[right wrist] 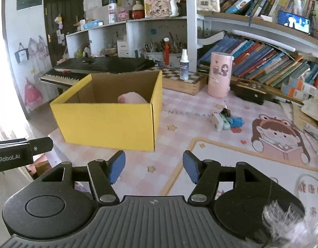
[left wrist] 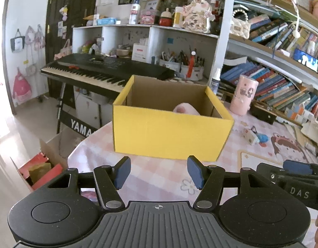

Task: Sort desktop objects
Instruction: 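Move both open tools out of the box back over the mat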

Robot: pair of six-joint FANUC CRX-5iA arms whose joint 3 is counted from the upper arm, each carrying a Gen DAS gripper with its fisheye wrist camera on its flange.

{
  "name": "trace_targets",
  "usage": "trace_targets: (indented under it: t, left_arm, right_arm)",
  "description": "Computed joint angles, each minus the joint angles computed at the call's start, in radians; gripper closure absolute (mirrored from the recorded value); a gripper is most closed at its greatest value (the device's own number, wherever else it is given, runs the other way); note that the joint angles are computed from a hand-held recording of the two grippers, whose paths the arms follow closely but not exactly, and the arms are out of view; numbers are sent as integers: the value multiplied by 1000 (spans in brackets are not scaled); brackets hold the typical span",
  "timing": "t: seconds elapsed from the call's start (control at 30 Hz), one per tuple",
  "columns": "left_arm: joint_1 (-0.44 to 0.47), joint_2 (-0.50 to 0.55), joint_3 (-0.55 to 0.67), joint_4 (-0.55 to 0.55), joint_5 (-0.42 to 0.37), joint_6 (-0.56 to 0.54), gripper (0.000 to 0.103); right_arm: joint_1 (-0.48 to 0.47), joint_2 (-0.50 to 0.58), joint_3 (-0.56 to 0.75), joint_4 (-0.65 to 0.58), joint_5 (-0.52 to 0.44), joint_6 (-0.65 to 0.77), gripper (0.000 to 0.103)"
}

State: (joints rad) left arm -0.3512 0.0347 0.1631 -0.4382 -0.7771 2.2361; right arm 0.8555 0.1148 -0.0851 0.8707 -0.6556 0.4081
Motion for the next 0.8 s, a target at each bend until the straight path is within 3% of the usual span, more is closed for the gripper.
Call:
trace_targets:
  t: [0.3, 0.7, 0.8]
  left_arm:
    - [-27, -33, -55, 37, 23, -83, 42]
    - [-30, -30, -95, 135, 63, -161, 42]
    - [-36, -25, -95, 151, 76, -183, 34]
  right_arm:
    - [39, -58, -96, 75, -43, -85, 38]
    - [67, -96, -129, 40, -125, -81, 35]
    - [68, -108, -140, 41, -150, -100, 34]
